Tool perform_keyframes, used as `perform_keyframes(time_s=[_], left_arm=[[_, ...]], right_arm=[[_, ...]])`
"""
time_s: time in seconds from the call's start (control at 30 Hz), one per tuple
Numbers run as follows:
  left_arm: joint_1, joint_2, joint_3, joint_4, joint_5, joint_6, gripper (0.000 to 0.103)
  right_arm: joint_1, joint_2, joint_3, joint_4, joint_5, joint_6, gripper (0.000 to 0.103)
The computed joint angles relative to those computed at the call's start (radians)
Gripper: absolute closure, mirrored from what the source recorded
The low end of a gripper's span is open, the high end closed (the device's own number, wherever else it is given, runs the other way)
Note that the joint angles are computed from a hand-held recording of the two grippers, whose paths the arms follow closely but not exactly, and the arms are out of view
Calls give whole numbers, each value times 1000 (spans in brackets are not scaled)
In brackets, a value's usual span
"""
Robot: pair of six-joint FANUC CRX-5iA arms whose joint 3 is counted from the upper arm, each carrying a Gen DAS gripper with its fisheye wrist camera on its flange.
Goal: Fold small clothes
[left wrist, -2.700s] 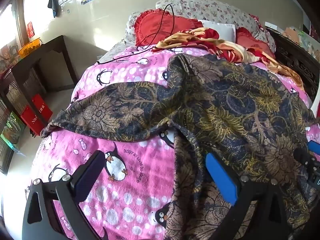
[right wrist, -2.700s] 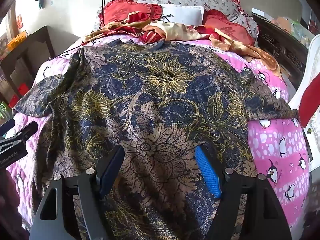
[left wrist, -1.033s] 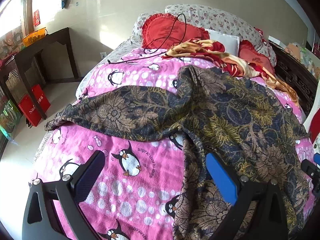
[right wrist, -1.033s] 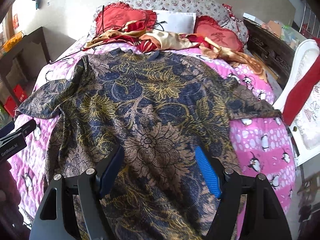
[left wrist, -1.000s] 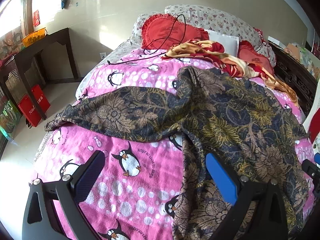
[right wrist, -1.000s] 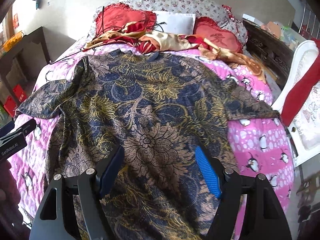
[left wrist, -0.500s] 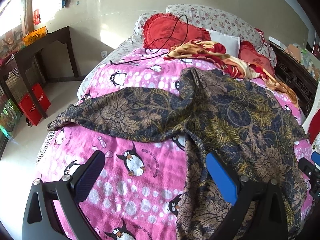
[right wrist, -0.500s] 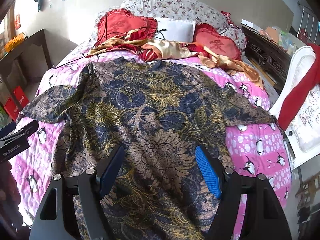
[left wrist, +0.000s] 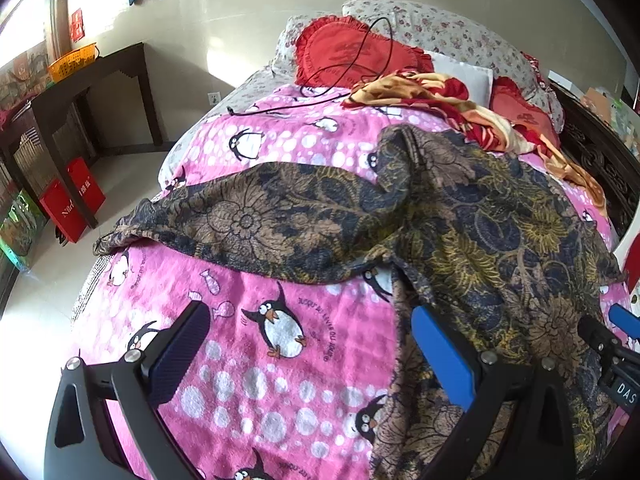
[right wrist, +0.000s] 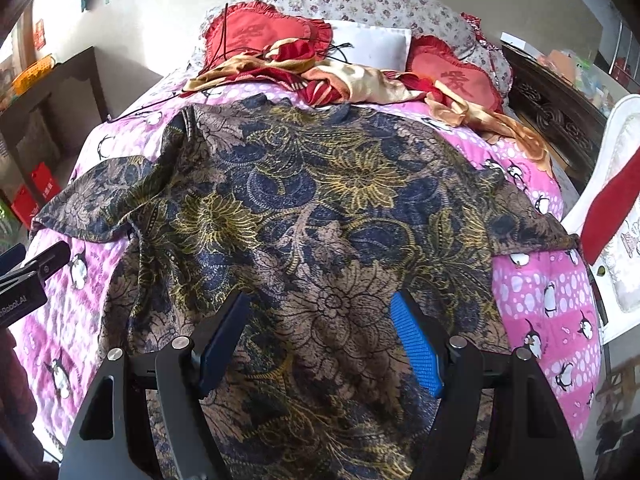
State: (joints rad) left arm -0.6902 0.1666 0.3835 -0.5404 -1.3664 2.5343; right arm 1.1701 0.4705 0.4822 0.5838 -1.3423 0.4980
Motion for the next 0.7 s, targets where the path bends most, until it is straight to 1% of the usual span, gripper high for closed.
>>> perform_keyframes(time_s=[0.17, 0.5, 0.57, 0.7], left_arm=[[17, -7, -18, 3, 13, 2, 1], [87, -44, -85, 32, 42, -4, 1], [112, -64, -113, 46, 57, -4, 1], [218, -137, -207, 122, 107, 9, 1]], right_arm=[[-4, 36, 42, -12, 2, 27, 25], [-19, 115, 145, -63, 0, 86, 25], [-21, 134, 171, -67, 0, 100, 25], [-25, 162, 213, -87, 0, 120, 25]])
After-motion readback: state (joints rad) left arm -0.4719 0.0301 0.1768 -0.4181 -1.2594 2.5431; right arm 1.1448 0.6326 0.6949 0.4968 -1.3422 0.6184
